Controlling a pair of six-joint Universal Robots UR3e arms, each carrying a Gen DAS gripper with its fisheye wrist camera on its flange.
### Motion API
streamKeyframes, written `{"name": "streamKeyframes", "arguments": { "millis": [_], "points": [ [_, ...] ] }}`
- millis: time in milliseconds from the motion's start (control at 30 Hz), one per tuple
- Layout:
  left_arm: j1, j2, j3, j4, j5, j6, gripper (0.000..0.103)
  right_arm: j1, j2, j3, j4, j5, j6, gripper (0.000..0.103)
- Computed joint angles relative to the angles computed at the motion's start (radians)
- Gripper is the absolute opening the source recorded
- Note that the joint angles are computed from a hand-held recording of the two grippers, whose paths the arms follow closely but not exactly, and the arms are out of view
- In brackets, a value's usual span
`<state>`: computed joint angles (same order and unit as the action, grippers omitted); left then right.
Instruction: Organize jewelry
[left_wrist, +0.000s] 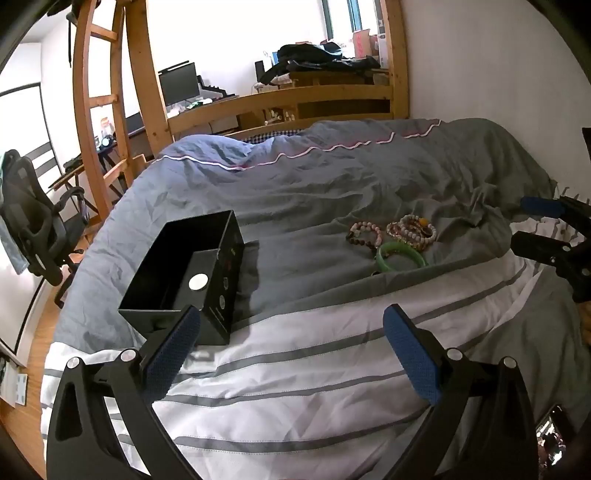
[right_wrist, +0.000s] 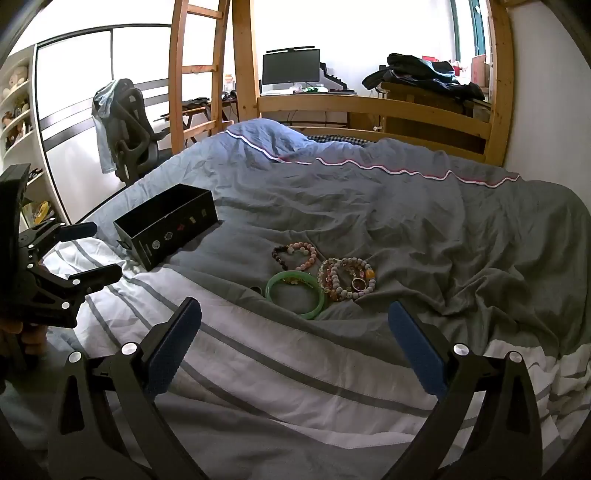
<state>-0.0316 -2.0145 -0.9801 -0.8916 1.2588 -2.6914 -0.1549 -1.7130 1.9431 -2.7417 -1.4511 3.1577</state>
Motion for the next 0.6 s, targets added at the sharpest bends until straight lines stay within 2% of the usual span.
{"name": "streamKeyframes", "arguments": {
  "millis": [600],
  "points": [
    [-0.002, -0.005, 0.007, 0.006, 0.000, -0.006, 0.097, 0.003, 0.001, 0.002, -0.007, -0.003, 0.000, 0.100]
  ]
}}
